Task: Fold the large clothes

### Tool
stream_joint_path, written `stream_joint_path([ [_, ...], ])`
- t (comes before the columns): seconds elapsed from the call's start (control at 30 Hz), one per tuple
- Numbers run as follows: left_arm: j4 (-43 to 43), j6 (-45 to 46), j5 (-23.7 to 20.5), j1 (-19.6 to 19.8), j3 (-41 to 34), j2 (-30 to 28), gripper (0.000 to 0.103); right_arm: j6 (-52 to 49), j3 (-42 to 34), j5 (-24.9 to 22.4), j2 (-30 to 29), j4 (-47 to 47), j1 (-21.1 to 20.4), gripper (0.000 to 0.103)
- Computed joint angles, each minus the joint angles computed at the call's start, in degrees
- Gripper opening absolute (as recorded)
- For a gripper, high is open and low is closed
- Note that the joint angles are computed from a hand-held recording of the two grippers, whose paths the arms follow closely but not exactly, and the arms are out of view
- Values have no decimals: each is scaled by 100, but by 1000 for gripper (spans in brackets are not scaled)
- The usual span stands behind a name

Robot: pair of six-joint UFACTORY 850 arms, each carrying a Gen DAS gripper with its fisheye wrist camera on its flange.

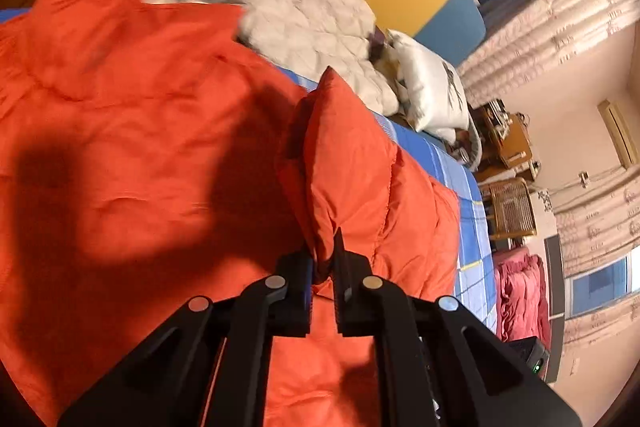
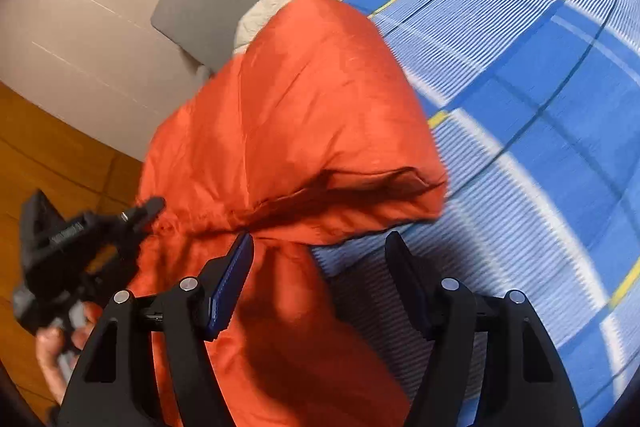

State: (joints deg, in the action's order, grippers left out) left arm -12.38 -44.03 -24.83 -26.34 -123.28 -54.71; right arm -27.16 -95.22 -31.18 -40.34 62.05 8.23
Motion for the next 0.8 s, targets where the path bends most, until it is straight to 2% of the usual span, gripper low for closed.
stream_joint_path([
  [0.2,273,-363,753,154,1543,875,6,-517,30,-364,-95,1204,-10,68],
  [0.33,791,-996,1110,271,2436,1414,6,-589,12,-490,-156,1828,-25,68],
  [0.57,1638,-1881,1306,465,3375,1942,6,-457,-213,-615,-315,2167,19,68],
  [0.7,2585,-2865,1361,515,3798,2190,6,-370,-333,-631,-372,2125,58,68],
  [0.8,2593,-3033,1467,606,4140,2366,7,-293,-382,-606,-399,2023,81,68],
])
